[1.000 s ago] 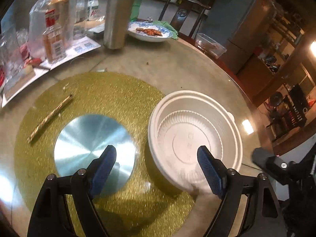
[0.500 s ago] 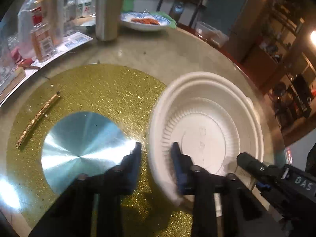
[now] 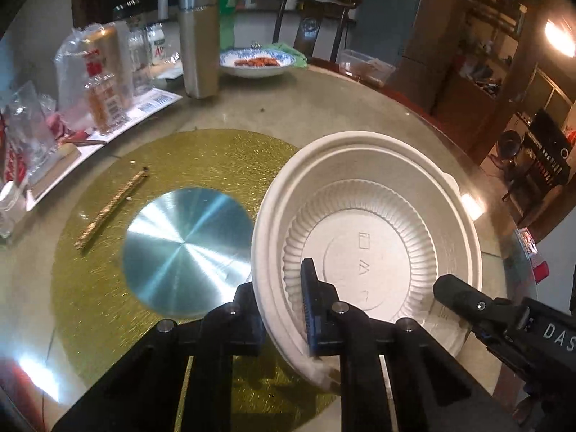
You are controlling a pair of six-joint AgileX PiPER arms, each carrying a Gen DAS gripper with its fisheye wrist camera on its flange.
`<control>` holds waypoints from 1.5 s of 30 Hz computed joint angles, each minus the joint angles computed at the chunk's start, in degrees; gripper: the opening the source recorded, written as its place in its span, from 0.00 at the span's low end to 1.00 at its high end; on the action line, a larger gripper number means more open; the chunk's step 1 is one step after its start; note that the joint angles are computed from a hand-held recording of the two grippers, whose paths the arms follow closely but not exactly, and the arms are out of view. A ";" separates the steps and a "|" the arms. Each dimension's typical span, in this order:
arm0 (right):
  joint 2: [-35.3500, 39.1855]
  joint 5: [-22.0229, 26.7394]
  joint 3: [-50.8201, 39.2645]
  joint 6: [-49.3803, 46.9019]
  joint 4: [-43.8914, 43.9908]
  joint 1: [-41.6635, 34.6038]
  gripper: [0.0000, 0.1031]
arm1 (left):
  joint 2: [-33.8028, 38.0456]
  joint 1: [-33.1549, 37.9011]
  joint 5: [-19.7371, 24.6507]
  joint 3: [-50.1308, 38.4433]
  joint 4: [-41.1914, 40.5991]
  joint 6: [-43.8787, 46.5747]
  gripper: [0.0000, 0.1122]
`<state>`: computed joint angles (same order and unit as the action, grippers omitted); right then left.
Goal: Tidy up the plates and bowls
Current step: 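Lift the second beige bowl and carry it toward the red plate stack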
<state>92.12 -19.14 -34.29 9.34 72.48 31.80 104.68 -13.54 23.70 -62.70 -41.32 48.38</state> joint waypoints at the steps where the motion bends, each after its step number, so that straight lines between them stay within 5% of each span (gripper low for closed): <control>1: -0.33 -1.09 0.22 -1.05 1.79 1.49 0.10 | -0.85 0.24 -0.35 1.01 -0.51 0.72 0.13; 9: 0.53 -8.19 0.68 -1.79 7.84 11.06 0.10 | -5.17 3.15 -3.47 9.34 -10.74 11.84 0.14; 20: 3.36 -14.01 -4.33 -15.82 17.07 14.91 0.10 | -5.02 7.55 -0.35 10.59 -23.82 25.02 0.14; 45: 2.73 -18.01 -4.01 -15.76 15.85 17.78 0.10 | -9.63 8.65 -2.03 16.21 -38.63 40.87 0.14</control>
